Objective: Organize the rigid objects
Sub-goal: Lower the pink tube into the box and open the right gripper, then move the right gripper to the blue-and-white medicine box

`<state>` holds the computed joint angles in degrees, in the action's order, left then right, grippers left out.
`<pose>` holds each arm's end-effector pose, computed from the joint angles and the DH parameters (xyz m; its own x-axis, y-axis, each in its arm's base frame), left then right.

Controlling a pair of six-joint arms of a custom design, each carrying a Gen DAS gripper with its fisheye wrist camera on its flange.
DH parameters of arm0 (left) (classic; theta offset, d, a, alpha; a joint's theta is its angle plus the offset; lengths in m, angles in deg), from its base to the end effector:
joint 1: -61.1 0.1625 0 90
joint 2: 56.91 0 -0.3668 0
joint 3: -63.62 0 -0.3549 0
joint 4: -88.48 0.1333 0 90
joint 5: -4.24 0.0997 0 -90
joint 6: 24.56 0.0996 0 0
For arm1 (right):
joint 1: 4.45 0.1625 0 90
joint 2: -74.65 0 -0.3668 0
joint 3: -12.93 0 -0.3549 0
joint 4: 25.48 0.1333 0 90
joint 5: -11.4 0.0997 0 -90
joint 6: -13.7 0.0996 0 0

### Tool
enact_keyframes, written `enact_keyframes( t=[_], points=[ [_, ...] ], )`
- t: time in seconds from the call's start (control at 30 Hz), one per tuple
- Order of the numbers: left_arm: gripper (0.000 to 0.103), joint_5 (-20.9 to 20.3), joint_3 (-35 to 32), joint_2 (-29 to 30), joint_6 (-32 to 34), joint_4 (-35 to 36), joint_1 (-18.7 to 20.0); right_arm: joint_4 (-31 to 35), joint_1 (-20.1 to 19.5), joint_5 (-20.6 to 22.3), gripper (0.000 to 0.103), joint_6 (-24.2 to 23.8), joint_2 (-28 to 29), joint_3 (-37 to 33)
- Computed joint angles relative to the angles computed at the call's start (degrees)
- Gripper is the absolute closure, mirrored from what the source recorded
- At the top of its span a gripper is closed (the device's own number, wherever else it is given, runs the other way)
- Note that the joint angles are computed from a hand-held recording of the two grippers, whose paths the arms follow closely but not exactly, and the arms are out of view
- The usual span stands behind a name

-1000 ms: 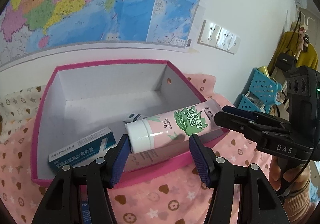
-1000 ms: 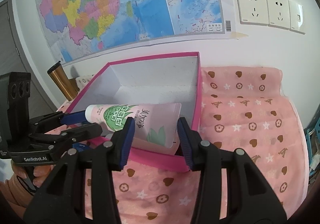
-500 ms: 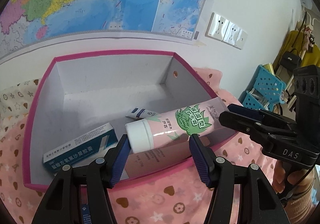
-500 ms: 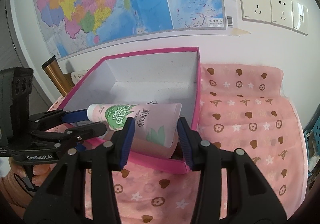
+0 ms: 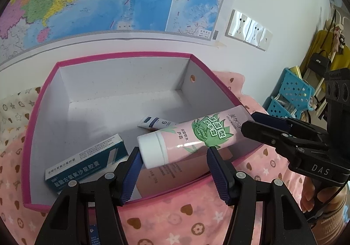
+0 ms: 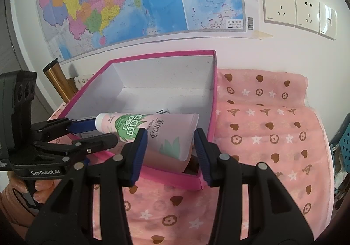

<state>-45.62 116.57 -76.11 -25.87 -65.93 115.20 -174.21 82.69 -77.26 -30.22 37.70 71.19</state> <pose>-0.2892 -0.7364 0.0713 -0.8233 0.1660 -0.5427 0.4857 0.7008 -0.5225 0.0974 -0.7693 0.2355 -0.7472 -0.5245 0.4081 -0.6645 0.5961 -0.4506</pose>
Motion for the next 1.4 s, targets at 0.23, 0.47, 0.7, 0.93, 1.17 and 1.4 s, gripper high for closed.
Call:
enact_keyframes(
  t=[0.23, 0.47, 0.7, 0.93, 1.17, 1.4],
  points=[
    [0.042, -0.2, -1.2, 0.7, 0.2, 0.8, 0.3, -0.7, 0.2, -0.7, 0.056, 0.0, 0.0, 0.1],
    [0.041, -0.1, -1.8, 1.1, 0.4, 1.1, 0.4, -0.7, 0.1, -0.7, 0.056, 0.4, 0.1, 0.0],
    [0.035, 1.4, -1.6, 1.4, 2.1, -0.3, 0.2, -2.3, -0.3, 0.4, 0.055, 2.2, -0.4, 0.9],
    [0.033, 6.1, 8.4, -2.4, 7.5, -12.5, -1.7, -3.0, -0.9, 4.0, 0.055, 1.7, -3.6, 5.6],
    [0.027, 11.9, 28.2, -12.3, 10.6, -31.1, -3.9, 1.8, -0.7, 9.2, 0.055, -4.9, -7.9, 13.5],
    [0.026, 18.8, 39.9, -19.3, 0.9, -29.2, -2.3, 8.5, 1.1, 7.7, 0.055, -7.5, -5.2, 14.4]
  ],
)
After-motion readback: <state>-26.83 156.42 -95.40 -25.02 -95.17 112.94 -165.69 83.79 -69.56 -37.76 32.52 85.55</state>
